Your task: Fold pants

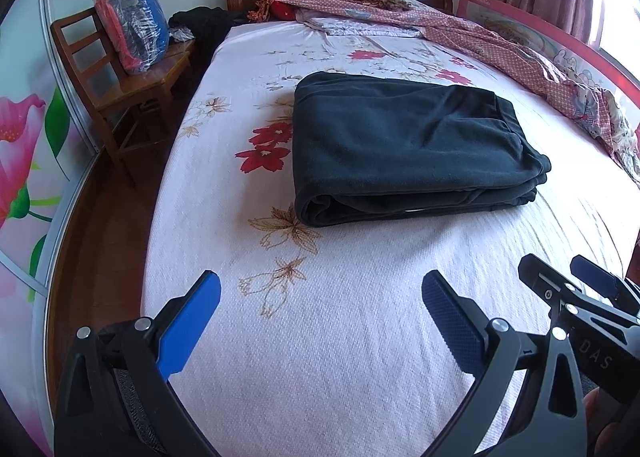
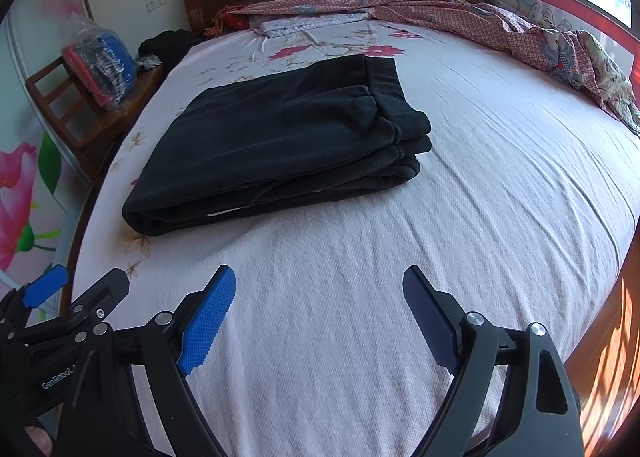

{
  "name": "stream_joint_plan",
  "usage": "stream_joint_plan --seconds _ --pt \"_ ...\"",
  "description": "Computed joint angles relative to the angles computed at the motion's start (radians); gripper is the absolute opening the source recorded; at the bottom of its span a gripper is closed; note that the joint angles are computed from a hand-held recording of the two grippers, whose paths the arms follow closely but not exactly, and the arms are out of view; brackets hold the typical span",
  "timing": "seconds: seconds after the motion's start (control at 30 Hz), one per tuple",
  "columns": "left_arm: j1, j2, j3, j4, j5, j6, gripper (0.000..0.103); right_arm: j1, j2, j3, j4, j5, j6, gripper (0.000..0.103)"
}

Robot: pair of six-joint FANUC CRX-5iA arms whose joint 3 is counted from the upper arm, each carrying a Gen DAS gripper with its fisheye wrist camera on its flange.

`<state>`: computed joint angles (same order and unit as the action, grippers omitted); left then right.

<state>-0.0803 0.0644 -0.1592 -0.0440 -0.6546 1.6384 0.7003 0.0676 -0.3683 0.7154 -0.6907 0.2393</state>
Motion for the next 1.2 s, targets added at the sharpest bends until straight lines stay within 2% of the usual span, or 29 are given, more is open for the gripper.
stream_joint_plan --seconds 0.07,0.2,0.37,0.53,0.7,0.77,0.83,0.9,1.07,1.2 --pt "-0.003 0.001 0.006 -0.013 -0.004 0.011 0.101 0.000 0.001 0.001 0.000 -0.002 0.000 0.085" --pt "0.016 -0.008 -0.027 0.069 0.024 -0.051 0.101 0.002 0.001 0.000 -0.001 -0.005 0.000 0.085" --pt "0.009 -0.008 -0.015 0.040 0.024 -0.039 0.101 0.000 0.003 0.002 -0.004 -0.007 0.006 0.085" --pt "-0.057 0.026 0.100 -0.205 -0.091 0.163 0.101 -0.001 0.005 0.004 -0.010 -0.008 0.009 0.085" --pt "-0.069 0.033 0.115 -0.227 -0.126 0.166 0.101 -0.002 0.005 0.006 -0.017 -0.008 0.016 0.085" --pt "-0.085 0.040 0.141 -0.270 -0.164 0.197 0.101 -0.002 0.005 0.005 -0.018 -0.009 0.017 0.085" --pt "-0.087 0.045 0.151 -0.261 -0.184 0.165 0.101 -0.002 0.005 0.006 -0.020 -0.010 0.021 0.085" --pt "-0.104 0.056 0.178 -0.303 -0.232 0.189 0.101 -0.002 0.005 0.007 -0.026 -0.011 0.025 0.085" --pt "-0.119 0.043 0.178 -0.355 -0.235 0.240 0.101 -0.001 0.006 0.010 -0.036 -0.013 0.034 0.085" --pt "-0.119 0.025 0.160 -0.373 -0.208 0.269 0.101 0.000 0.008 0.014 -0.044 -0.015 0.045 0.085"
